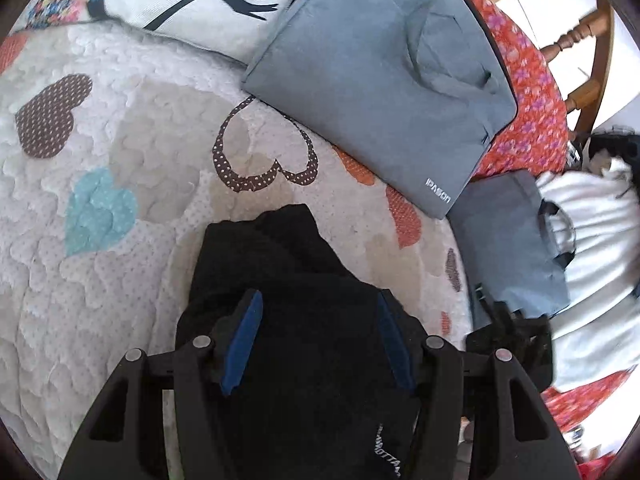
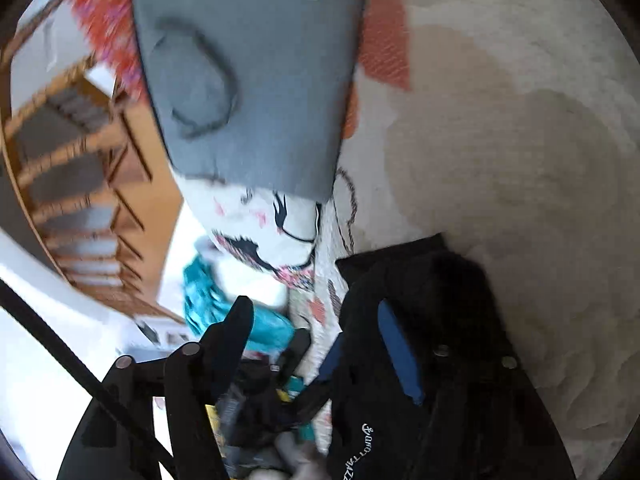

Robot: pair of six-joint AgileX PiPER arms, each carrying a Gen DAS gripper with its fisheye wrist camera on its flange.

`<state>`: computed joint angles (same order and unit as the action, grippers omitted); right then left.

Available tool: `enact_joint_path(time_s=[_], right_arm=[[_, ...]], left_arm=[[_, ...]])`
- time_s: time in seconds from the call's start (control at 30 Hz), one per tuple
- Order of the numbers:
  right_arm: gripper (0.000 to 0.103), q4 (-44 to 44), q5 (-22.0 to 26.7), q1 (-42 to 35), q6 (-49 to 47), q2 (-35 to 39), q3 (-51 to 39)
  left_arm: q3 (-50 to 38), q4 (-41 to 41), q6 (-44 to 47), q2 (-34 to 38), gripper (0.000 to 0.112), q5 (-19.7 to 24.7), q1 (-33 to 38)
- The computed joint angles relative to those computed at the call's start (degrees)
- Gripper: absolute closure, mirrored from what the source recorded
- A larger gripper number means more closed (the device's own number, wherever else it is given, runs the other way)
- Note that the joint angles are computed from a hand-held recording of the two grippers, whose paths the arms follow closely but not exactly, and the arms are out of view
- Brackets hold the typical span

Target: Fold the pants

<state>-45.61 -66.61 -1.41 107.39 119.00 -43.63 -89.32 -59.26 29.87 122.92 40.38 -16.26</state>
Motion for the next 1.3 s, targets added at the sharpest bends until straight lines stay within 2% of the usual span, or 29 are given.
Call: enact_joint_path(time_s=[0.07, 0.13, 0.23, 0.27, 0.33, 0.4, 0.47, 0.53, 0.6, 0.67, 0.7, 0.73, 0.83, 0.97, 1.03, 1.1, 1.17, 1.23, 1.3], right_arm=[[0.034, -1.5, 3.4, -0.4, -0.8, -1.8, -0.3], [0.034, -1.9, 4.1, -0.4, 0.0, -2.3, -0.5], [0.030, -2.9, 10.0, 0.7, 0.8, -7.7, 0.5], [0.026, -4.0, 11.4, 1.1, 0.3, -10.3, 1.2], [0.026, -5.3, 13.9, 2.7, -0.1, -14.9, 2.1], [0.023, -7.2, 16.6, 4.7, 1.0, -18.5, 2.6], [0.022, -8.4, 18.3, 6.5, 2.5, -19.8, 3.4], [0.020, -9.9, 16.7, 7.2, 5.0, -17.6, 4.1], [0.020, -12.1, 13.4, 7.1, 10.1, -11.6, 3.8], [0.021, -9.5, 3.6, 5.9, 9.9, -3.5, 4.0], [0.021, -8.4, 0.3, 5.0, 9.4, -1.8, 4.4], [0.021, -8.9, -0.7, 4.1, 10.0, -1.7, 4.5], [0.016, -9.6, 5.4, 3.9, 7.9, -8.8, 5.9], [0.014, -8.7, 8.2, 5.1, 6.5, -14.5, 8.3], [0.014, -8.3, 12.9, 6.8, 6.0, -18.7, 9.6], [0.014, -7.8, 19.7, 9.4, 5.5, -23.7, 10.6], [0.014, -6.9, 28.6, 13.4, 4.5, -29.1, 10.7], [0.014, -6.0, 36.2, 17.4, 2.7, -33.7, 10.8], [0.014, -0.6, 44.7, 23.2, -2.8, -38.6, 11.8]], left_arm=[[1.3, -0.2, 1.8, -0.6, 0.055, -2.1, -0.7], [2.1, 0.0, 3.5, -1.1, 0.055, -3.7, -1.4], [1.8, 2.6, 1.1, -2.0, 0.055, -2.0, -0.8], [3.3, 1.6, 1.0, -3.8, 0.055, -1.7, -0.3], [7.6, -4.4, 6.2, -7.1, 0.055, -1.4, 1.0], [13.5, -7.3, 9.5, -11.0, 0.055, -3.1, 1.4], [16.7, -9.4, 11.8, -11.6, 0.055, -3.2, 1.8], [18.8, -10.9, 14.7, -12.0, 0.055, -5.5, 1.5], [18.5, -8.6, 12.6, -12.0, 0.055, -6.9, 0.8], [16.5, -2.3, 5.1, -12.4, 0.055, -6.7, 0.2], [16.0, -0.5, 2.9, -12.9, 0.055, -5.9, 0.2], [16.0, 0.1, 2.0, -13.4, 0.055, -5.6, 0.2], [19.8, -0.1, 3.1, -18.0, 0.055, -5.1, 0.7], [29.1, 4.2, 2.8, -27.5, 0.055, -8.2, 0.1], [34.9, 4.9, 3.2, -33.2, 0.055, -9.3, 0.6], [40.4, 7.3, 1.3, -39.3, 0.055, -11.0, 0.6], [44.8, 10.0, -1.1, -45.2, 0.055, -12.6, 0.4], [48.3, 16.0, -7.0, -51.8, 0.055, -13.9, -0.2], [51.1, 24.6, -15.0, -59.3, 0.055, -14.8, -1.1]])
